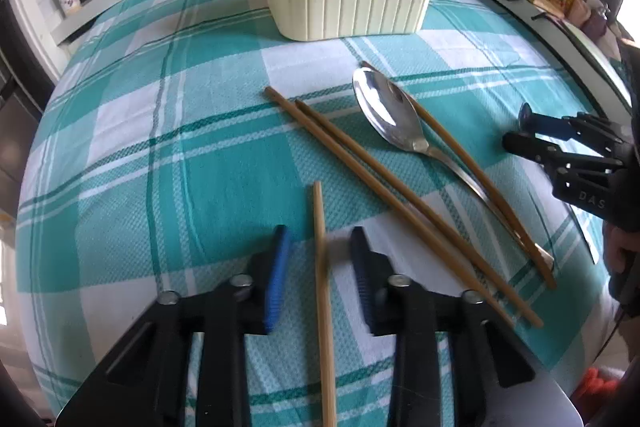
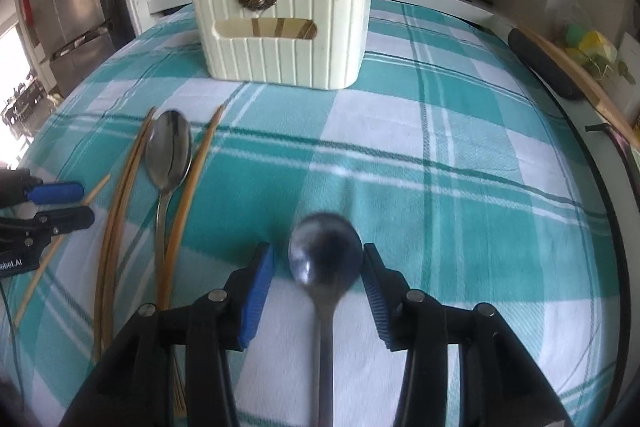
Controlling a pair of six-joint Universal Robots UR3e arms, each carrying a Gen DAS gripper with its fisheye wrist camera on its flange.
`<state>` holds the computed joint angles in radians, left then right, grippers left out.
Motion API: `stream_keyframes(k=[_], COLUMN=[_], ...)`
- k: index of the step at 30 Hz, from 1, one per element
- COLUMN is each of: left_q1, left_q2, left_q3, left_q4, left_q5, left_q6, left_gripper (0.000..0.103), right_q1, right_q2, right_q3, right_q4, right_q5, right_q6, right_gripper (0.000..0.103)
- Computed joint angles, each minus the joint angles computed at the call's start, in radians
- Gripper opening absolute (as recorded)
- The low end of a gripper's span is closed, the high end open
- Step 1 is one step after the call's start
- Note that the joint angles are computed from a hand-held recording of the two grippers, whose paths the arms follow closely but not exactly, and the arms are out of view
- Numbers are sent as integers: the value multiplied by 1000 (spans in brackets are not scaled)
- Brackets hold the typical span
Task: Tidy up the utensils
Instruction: 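Grasp the metal spoon with the right tool while the left tool grasps a wooden chopstick, then lower the spoon and chopstick into the cream holder and open both tools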
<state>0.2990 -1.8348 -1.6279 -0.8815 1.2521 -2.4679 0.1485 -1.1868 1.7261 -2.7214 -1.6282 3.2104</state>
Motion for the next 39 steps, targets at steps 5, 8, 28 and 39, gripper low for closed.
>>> stream_keyframes(k=[5,8,28,39], left_q1=[21,31,449,411], left_q2=[-8,6,563,475], left_q3=[6,-5,-150,-30], left_q4=[-11,-1,-298,-330], left_q5=[-44,-61,-610,-628], left_q6=[-13,-34,67,15], left_gripper=[4,4,4,4], right_q1=[-18,-44,-23,-49], right_q2=[-6,-43,-479,-428], right_q3=[24,71,262,84], right_q4=[-39,-88,-140,-49], right_q5=[17,67,102,168], right_q6=[4,3,6,4], right_gripper=[36,36,36,36])
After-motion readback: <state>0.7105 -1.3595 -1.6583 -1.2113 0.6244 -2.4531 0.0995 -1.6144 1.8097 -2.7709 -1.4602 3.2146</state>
